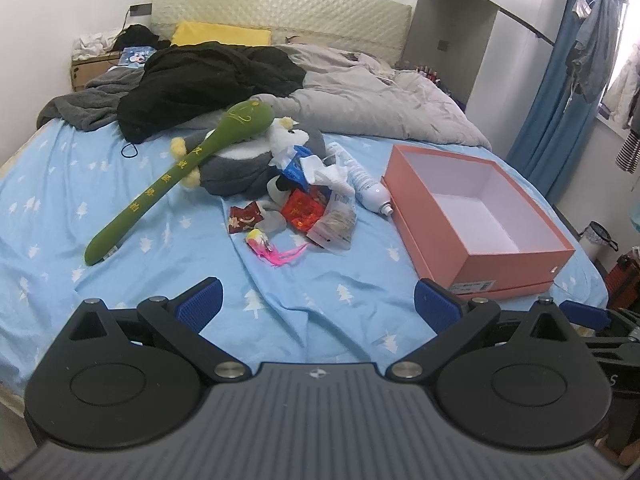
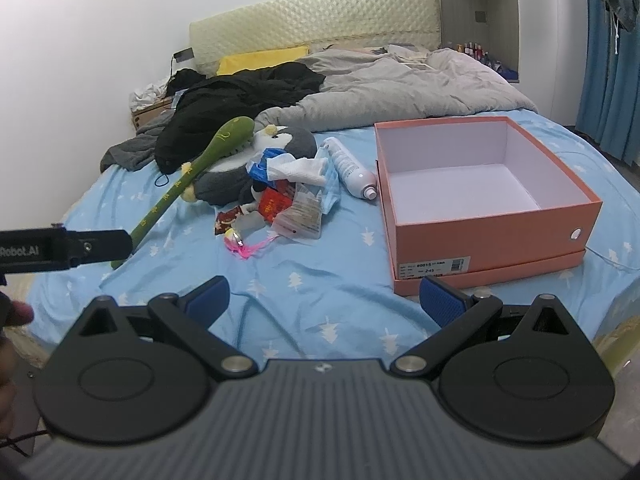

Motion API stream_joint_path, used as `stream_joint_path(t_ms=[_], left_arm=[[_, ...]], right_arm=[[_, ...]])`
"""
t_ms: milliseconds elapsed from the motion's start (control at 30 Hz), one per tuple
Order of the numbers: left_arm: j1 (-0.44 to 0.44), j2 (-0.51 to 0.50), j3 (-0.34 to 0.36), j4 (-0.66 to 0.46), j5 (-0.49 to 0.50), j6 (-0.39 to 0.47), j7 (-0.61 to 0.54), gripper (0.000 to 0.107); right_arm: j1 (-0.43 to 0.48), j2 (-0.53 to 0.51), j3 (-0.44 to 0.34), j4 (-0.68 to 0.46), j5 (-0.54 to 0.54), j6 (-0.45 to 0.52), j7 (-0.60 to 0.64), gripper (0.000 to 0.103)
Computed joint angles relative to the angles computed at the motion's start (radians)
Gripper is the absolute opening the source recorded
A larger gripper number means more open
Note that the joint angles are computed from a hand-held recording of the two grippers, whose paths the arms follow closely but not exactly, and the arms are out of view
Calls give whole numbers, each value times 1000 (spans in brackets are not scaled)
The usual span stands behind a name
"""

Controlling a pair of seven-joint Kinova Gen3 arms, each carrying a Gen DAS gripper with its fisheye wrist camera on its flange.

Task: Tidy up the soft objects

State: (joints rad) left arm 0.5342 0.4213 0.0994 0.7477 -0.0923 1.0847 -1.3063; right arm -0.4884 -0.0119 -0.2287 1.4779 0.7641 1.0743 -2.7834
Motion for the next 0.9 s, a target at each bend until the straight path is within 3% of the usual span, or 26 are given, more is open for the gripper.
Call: stream_joint_path(t_ms=[367,633,900], left_arm=[[2,36,-7,-1,8,-76,2,103],[-8,106,-15,-94,5,-22,-27,103],[-13,169,-28,-195,19,56,-69,103]], right_arm=[[25,11,25,7,-28,-32,3,103],[64,22,54,15,-108,-108,42,103],[65,47,71,-5,-123,-114,67,103]])
